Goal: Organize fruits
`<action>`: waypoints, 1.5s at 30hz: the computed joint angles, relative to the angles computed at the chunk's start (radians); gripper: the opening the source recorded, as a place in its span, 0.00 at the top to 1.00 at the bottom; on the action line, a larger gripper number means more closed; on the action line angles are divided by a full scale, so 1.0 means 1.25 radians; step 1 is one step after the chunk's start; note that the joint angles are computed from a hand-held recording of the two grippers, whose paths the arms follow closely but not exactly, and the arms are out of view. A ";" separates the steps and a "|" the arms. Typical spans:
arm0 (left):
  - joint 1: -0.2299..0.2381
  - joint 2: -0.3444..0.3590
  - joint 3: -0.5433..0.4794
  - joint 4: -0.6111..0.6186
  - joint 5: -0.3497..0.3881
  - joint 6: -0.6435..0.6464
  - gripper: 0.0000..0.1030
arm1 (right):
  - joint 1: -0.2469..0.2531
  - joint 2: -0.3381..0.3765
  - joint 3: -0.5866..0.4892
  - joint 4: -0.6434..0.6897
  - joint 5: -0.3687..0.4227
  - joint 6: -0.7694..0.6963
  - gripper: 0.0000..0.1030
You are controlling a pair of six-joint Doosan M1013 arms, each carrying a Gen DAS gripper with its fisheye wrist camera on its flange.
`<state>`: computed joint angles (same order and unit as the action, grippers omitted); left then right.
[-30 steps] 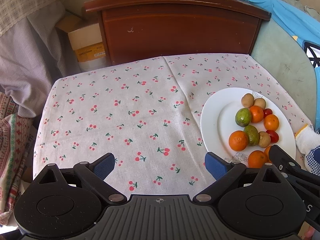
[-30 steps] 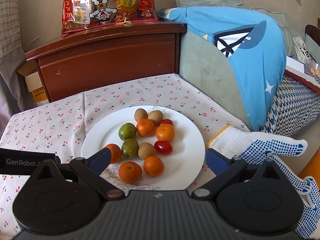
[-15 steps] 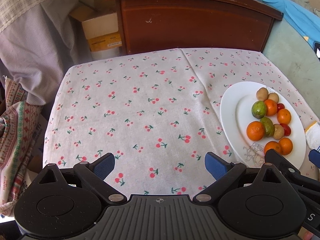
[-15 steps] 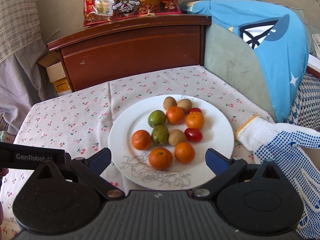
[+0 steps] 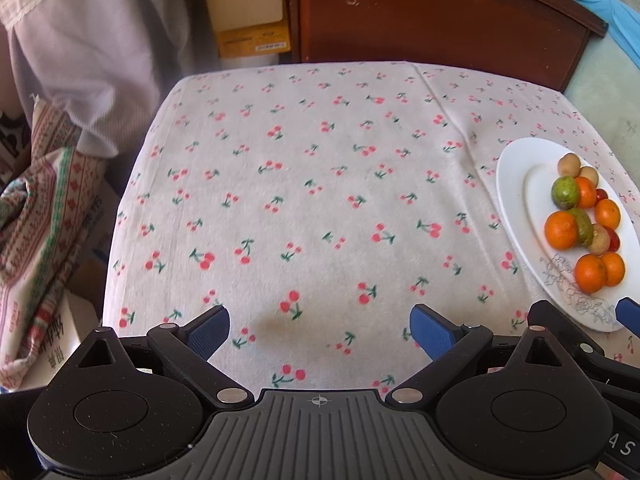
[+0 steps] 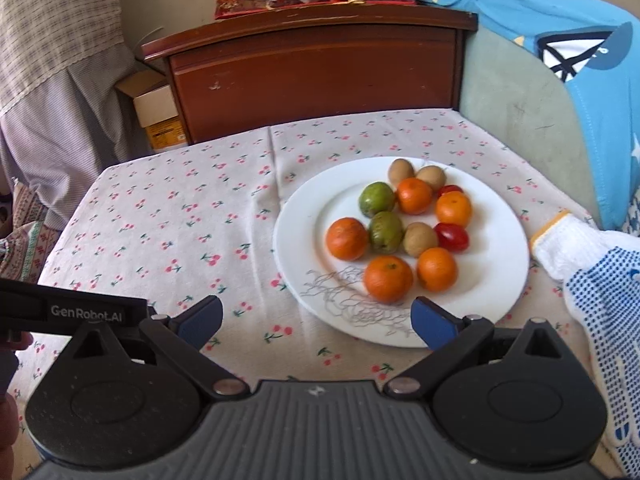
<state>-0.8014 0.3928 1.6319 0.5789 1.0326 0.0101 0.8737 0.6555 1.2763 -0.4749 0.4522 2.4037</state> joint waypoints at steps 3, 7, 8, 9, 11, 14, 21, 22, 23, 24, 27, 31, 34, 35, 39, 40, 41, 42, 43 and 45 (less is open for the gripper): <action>0.000 -0.005 0.013 -0.004 0.000 -0.016 0.05 | 0.000 0.001 0.001 0.061 -0.018 -0.073 0.03; -0.002 -0.007 0.025 0.000 0.013 -0.028 0.05 | 0.004 0.004 0.000 0.111 -0.026 -0.137 0.03; -0.002 -0.009 0.030 0.002 0.012 -0.032 0.05 | 0.006 0.005 0.000 0.111 -0.029 -0.143 0.03; -0.004 -0.011 0.034 0.008 0.012 -0.038 0.05 | 0.006 0.005 0.000 0.119 -0.032 -0.155 0.02; -0.004 -0.016 0.039 0.010 0.010 -0.044 0.05 | 0.007 0.006 -0.001 0.129 -0.034 -0.174 0.02; -0.004 -0.022 0.048 0.014 0.009 -0.057 0.05 | 0.008 0.005 0.004 0.167 -0.053 -0.226 0.02; 0.000 -0.030 0.060 0.017 0.004 -0.076 0.05 | 0.014 0.015 0.000 0.231 -0.068 -0.338 0.03; 0.001 -0.031 0.060 0.016 0.004 -0.077 0.05 | 0.014 0.017 0.000 0.232 -0.069 -0.339 0.03; 0.001 -0.032 0.062 0.016 0.002 -0.080 0.05 | 0.012 0.021 -0.002 0.249 -0.067 -0.354 0.02; 0.002 -0.033 0.063 0.015 0.000 -0.082 0.05 | 0.011 0.024 -0.004 0.260 -0.067 -0.364 0.01; 0.003 -0.036 0.066 0.016 -0.004 -0.090 0.05 | 0.011 0.028 0.005 0.192 -0.107 -0.313 0.01; 0.003 -0.036 0.067 0.017 -0.004 -0.092 0.05 | 0.011 0.035 -0.002 0.165 -0.116 -0.274 0.01; 0.004 -0.036 0.068 0.017 -0.007 -0.095 0.05 | 0.007 0.036 -0.004 0.183 -0.123 -0.286 0.01; 0.005 -0.036 0.068 0.017 -0.006 -0.095 0.05 | 0.005 0.036 -0.004 0.194 -0.129 -0.286 0.01; 0.004 -0.036 0.069 0.024 -0.008 -0.107 0.05 | -0.003 0.045 -0.016 0.183 -0.132 -0.260 0.01; 0.005 -0.037 0.070 0.023 -0.008 -0.108 0.05 | -0.003 0.047 -0.019 0.158 -0.130 -0.245 0.01; 0.006 -0.037 0.070 0.023 -0.007 -0.110 0.05 | -0.002 0.050 -0.022 0.130 -0.129 -0.226 0.01; 0.007 -0.037 0.070 0.024 -0.007 -0.113 0.05 | -0.001 0.052 -0.024 0.110 -0.126 -0.214 0.01; 0.007 -0.036 0.070 0.024 -0.006 -0.113 0.05 | -0.001 0.054 -0.028 0.103 -0.123 -0.214 0.01; 0.008 -0.036 0.070 0.024 -0.005 -0.111 0.05 | 0.000 0.058 -0.035 0.083 -0.116 -0.209 0.01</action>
